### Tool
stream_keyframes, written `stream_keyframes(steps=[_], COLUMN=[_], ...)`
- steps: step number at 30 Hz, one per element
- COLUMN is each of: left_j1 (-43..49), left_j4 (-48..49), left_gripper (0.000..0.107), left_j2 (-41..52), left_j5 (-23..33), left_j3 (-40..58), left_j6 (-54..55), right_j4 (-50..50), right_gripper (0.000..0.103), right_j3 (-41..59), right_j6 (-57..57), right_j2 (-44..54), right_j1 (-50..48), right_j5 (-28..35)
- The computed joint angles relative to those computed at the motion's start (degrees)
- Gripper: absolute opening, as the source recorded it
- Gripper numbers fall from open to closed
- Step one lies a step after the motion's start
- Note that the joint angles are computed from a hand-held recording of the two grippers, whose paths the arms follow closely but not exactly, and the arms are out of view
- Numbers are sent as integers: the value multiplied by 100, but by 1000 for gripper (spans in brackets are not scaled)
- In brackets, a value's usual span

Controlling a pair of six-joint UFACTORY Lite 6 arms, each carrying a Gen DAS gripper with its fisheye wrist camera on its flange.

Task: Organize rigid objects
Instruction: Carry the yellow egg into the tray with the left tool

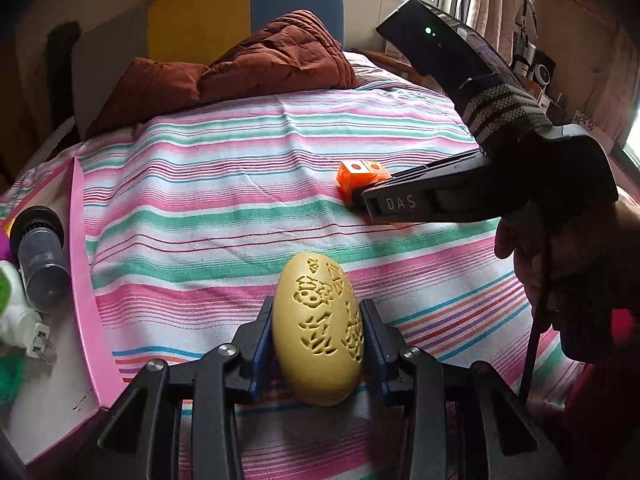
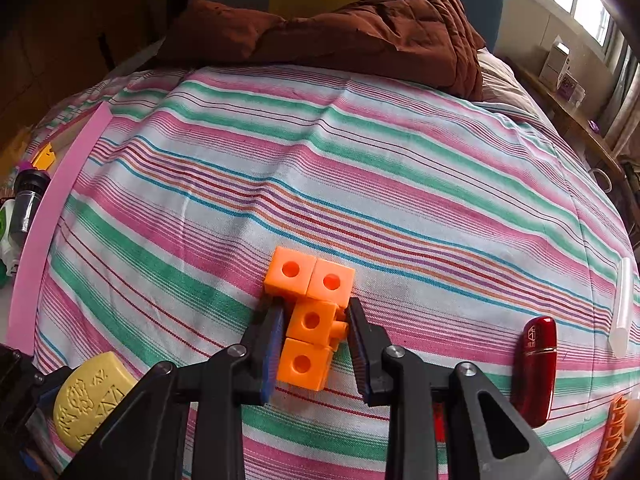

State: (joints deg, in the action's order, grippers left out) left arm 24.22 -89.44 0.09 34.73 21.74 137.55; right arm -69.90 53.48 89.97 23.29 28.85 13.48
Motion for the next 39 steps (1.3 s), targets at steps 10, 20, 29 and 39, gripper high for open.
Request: stream_keyframes(steps=[10, 20, 29, 39], left_j1=[574, 1742, 2365, 3057], left_j4=[1451, 2525, 2736, 2782], left_gripper=[40, 40, 40, 40], left_j2=[-797, -1397, -1035, -223], left_j5=[318, 1339, 1756, 2029], left_j3=[-108, 188, 733, 1715], left_j6=[-1440, -2210, -2312, -2567], right_j4=[-823, -1109, -1141, -1172], right_gripper=[30, 30, 30, 30], right_j3=[-171, -195, -183, -209], right_j6=[752, 1021, 1057, 1091], right_j2=[-81, -52, -47, -59], right_j1=[189, 326, 300, 364], right_j5=[185, 376, 345, 454])
